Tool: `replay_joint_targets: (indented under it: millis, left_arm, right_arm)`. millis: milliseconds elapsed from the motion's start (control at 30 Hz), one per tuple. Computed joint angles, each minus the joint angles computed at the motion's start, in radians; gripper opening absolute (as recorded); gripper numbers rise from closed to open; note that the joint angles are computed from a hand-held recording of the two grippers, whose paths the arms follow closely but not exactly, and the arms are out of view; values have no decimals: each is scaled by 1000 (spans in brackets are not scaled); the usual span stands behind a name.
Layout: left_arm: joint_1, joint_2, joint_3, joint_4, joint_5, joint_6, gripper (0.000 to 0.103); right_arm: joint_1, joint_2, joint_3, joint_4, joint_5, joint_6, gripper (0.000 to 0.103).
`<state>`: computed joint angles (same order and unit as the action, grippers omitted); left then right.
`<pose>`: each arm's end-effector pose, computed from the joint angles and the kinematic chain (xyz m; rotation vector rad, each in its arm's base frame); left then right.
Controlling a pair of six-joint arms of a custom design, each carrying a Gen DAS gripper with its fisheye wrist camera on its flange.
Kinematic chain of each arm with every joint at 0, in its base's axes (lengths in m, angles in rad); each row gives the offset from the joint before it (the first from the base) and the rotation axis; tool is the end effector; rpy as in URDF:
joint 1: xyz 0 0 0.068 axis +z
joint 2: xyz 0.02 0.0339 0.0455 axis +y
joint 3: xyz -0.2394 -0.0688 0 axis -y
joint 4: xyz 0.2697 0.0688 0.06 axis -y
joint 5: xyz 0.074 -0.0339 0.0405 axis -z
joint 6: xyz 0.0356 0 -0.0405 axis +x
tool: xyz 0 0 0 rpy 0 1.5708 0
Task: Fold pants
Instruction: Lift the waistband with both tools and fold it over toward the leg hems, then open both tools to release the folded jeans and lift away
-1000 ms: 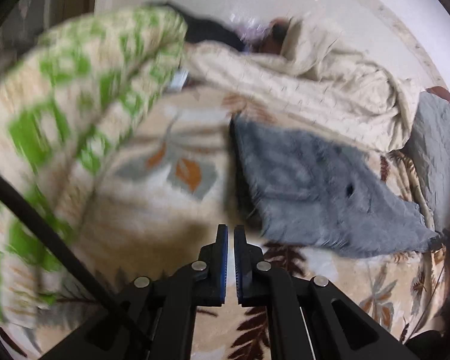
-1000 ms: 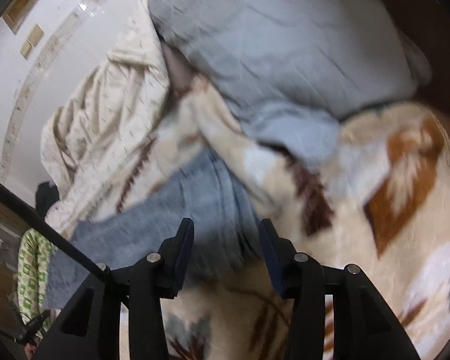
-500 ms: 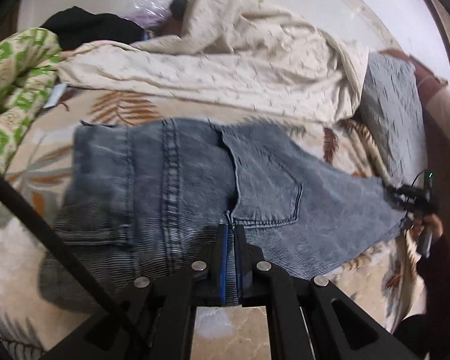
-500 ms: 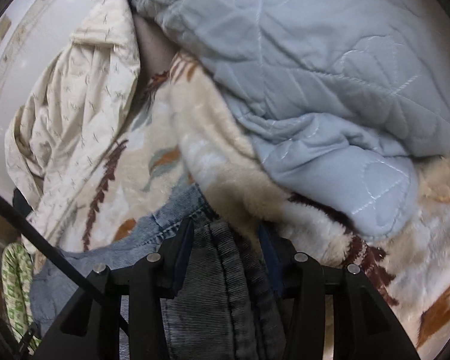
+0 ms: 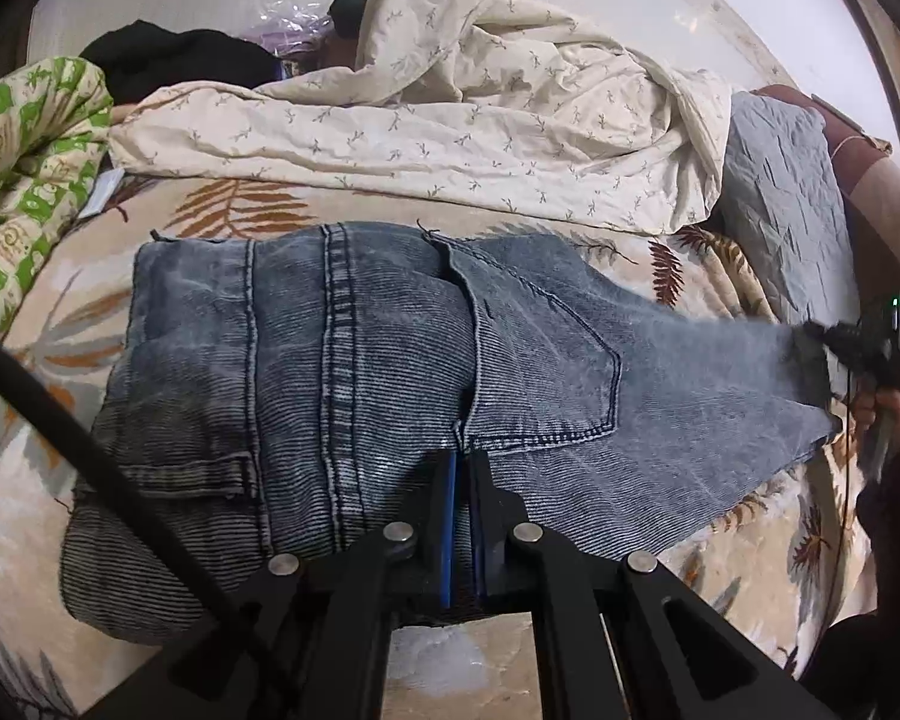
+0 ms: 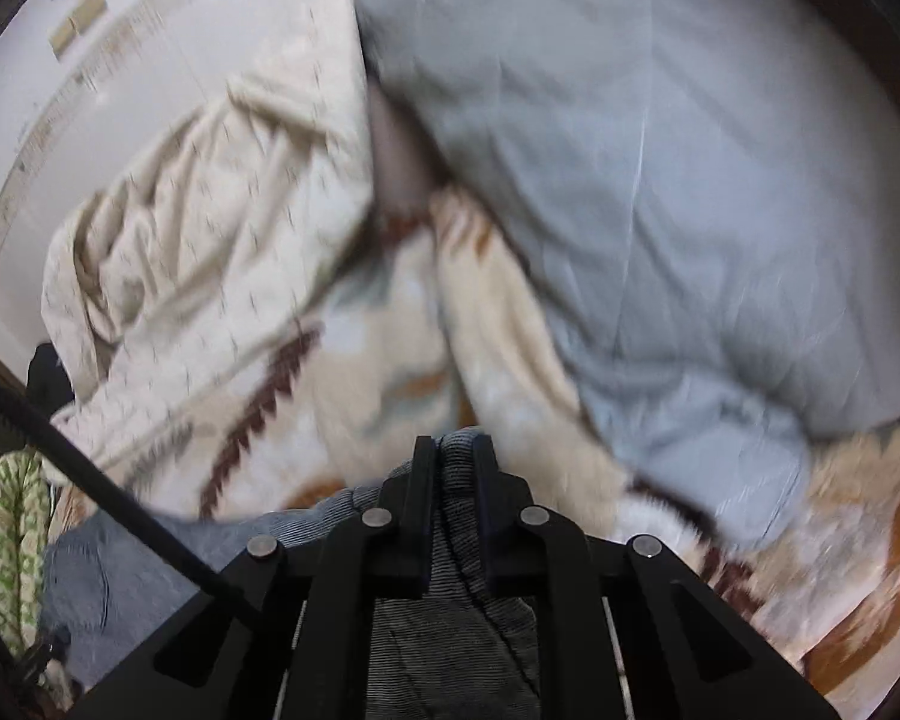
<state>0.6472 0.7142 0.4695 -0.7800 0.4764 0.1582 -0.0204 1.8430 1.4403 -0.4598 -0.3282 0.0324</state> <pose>0.1456 0.0896 0.1729 -0.4310 2.4148 -0.2781 0.4262 0.0028 0.2118 -0.0838 2.4101 0.4039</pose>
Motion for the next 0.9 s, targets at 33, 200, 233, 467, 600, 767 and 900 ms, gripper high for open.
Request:
replay_joint_targets:
  millis: [33, 200, 233, 467, 600, 767, 900]
  left_arm:
    - [-9, -5, -2, 0, -10, 1, 5]
    - [-29, -13, -5, -5, -33, 14, 5]
    - [-23, -9, -2, -8, -28, 16, 5]
    - [-19, -12, 8, -32, -26, 18, 5]
    - [3, 0, 10, -47, -5, 23, 5]
    - [34, 8, 13, -79, 8, 48, 5]
    - [58, 14, 8, -107, -2, 105, 5]
  right_arm:
    - [7, -12, -16, 40, 25, 9, 11]
    - [29, 125, 90, 11, 89, 27, 13]
    - [38, 166, 120, -11, 121, 21, 15]
    - [54, 17, -31, 26, 149, 49, 32]
    - [72, -163, -194, 13, 94, 36, 49]
    - [119, -235, -296, -84, 121, 11, 49]
    - [142, -256, -374, -122, 187, 11, 49]
